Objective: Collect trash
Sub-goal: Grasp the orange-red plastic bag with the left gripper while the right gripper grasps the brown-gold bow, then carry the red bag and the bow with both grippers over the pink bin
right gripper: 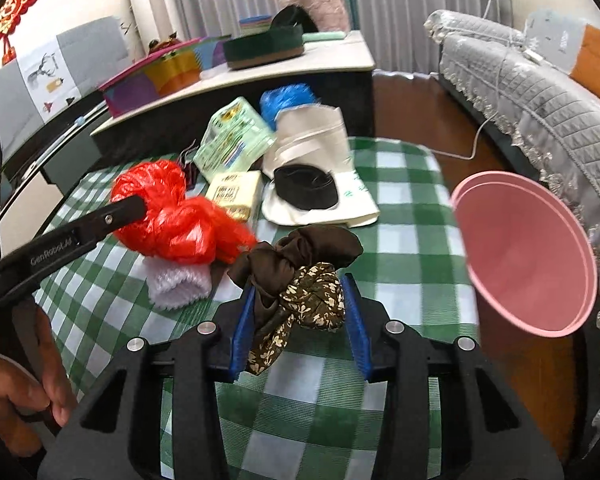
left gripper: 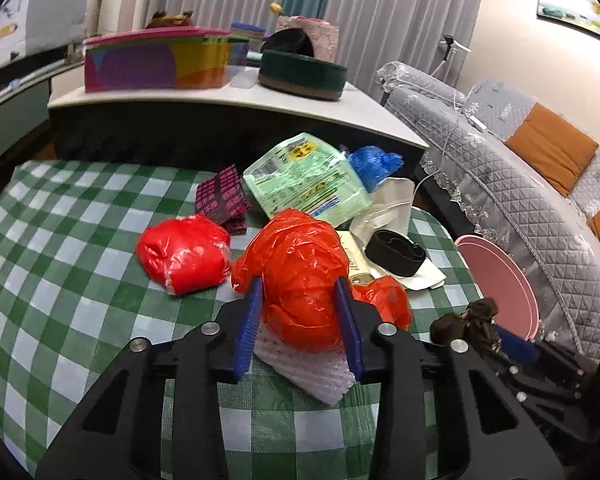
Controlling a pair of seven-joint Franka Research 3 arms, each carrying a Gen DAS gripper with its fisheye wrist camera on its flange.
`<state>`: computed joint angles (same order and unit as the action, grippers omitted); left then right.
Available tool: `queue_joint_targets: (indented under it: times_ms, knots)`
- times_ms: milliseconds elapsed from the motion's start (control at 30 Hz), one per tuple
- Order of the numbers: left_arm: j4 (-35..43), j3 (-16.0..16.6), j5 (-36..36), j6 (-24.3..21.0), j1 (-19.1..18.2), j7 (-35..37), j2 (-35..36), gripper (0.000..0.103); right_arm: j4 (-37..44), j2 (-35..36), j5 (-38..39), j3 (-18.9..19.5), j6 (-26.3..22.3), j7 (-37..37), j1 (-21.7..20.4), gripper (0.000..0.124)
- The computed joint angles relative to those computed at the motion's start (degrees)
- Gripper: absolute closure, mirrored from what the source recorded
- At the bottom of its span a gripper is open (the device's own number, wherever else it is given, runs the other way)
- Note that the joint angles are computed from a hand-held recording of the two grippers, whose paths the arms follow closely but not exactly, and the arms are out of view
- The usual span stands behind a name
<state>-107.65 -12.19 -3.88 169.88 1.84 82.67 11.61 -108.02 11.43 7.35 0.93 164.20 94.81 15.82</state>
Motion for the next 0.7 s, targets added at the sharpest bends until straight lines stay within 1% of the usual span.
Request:
queue_joint_targets:
  times_ms: [100, 233, 367, 467, 533, 633, 700]
  knots:
    - [-0.9, 0.7, 1.9, 0.8, -0.9, -1.0, -1.0, 0.068, -1.3, -1.3, -2.9, -1.5, 1.5, 3.1, 0.7, 0.082]
    - [-2.1, 2.6, 6.3, 1.6, -2.6, -5.0, -2.6, 0.068, -3.9, -3.8, -8.4, -3.1, 3.5, 8.6, 1.2, 0.082]
    - [-3.3, 2.6, 7.5, 1.9, -2.8, -6.4, -4.2, 0.068, -6.7, -6.4, -14.8, -3.8, 5.1, 14.2, 0.9, 0.082]
    - [-4.3, 1.9, 6.4, 2.9, -2.6, -5.1, -5.1, 0.068, -8.4, -8.2, -19.5, -3.8, 5.8, 18.6, -0.1, 0.082]
    - [-4.8, 2.5, 8.2, 3.6, -3.4, -6.1, -5.6, 0.068, -9.4, -9.5, -22.8, -3.5, 6.5, 21.6, -1.1, 0.082]
    - [-5.1, 3.6, 12.0, 4.1, -4.6, -9.6, -6.1, 0.068, -11.3, -11.7, -27.3, -2.5, 7.6, 25.7, -3.2, 0.082]
    - [-5.4, 3.5, 12.4, 4.4, -4.6, -10.4, -6.5, 0.068, -12.5, -12.9, -29.7, -1.5, 8.1, 27.7, -4.8, 0.082]
